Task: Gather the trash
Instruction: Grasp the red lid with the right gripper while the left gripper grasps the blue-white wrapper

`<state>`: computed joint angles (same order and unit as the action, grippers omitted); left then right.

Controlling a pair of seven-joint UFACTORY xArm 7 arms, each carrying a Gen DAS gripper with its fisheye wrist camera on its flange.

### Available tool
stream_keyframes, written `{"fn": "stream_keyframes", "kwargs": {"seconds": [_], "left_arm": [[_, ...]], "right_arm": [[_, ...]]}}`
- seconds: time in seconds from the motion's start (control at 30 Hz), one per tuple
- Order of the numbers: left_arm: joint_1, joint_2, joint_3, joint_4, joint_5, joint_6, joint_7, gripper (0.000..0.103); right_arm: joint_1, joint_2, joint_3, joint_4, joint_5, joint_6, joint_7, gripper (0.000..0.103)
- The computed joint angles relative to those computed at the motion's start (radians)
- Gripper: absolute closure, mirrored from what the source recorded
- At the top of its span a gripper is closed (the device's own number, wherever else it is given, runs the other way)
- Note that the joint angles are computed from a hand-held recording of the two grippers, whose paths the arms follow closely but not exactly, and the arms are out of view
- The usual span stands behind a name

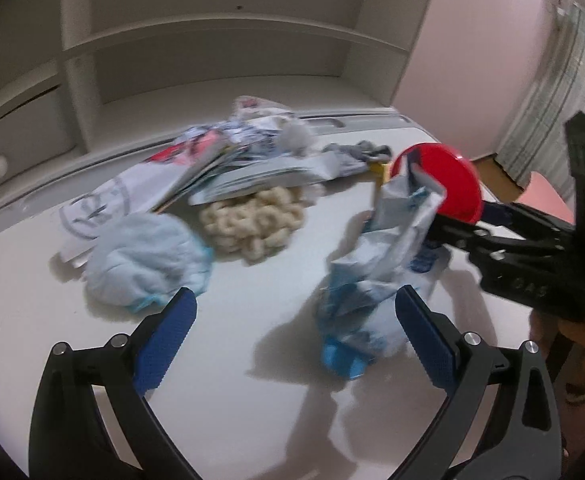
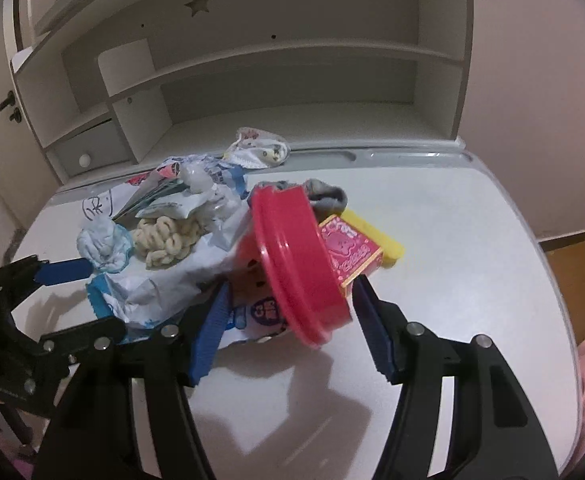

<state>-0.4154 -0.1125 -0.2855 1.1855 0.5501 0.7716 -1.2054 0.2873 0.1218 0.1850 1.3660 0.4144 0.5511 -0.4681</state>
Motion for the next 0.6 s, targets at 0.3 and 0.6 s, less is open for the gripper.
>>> {"fn": "stream_keyframes", "kwargs": {"seconds": [0.3,0.6], "left_arm": [[-0.036,0.115,0.033,0.100,-0.075,-0.034,0.089,0.017],[-0.068,0.113,0.041,0.124,-0.024,0.014,0.026,0.072]], "right_arm": [[-0.044,0.003,0.002,0.017,0.194,0.054,-0.168,0.061],[-0.068,0.002,-0.004,0.018,0.262,0.081,-0.231,0.083]]}}
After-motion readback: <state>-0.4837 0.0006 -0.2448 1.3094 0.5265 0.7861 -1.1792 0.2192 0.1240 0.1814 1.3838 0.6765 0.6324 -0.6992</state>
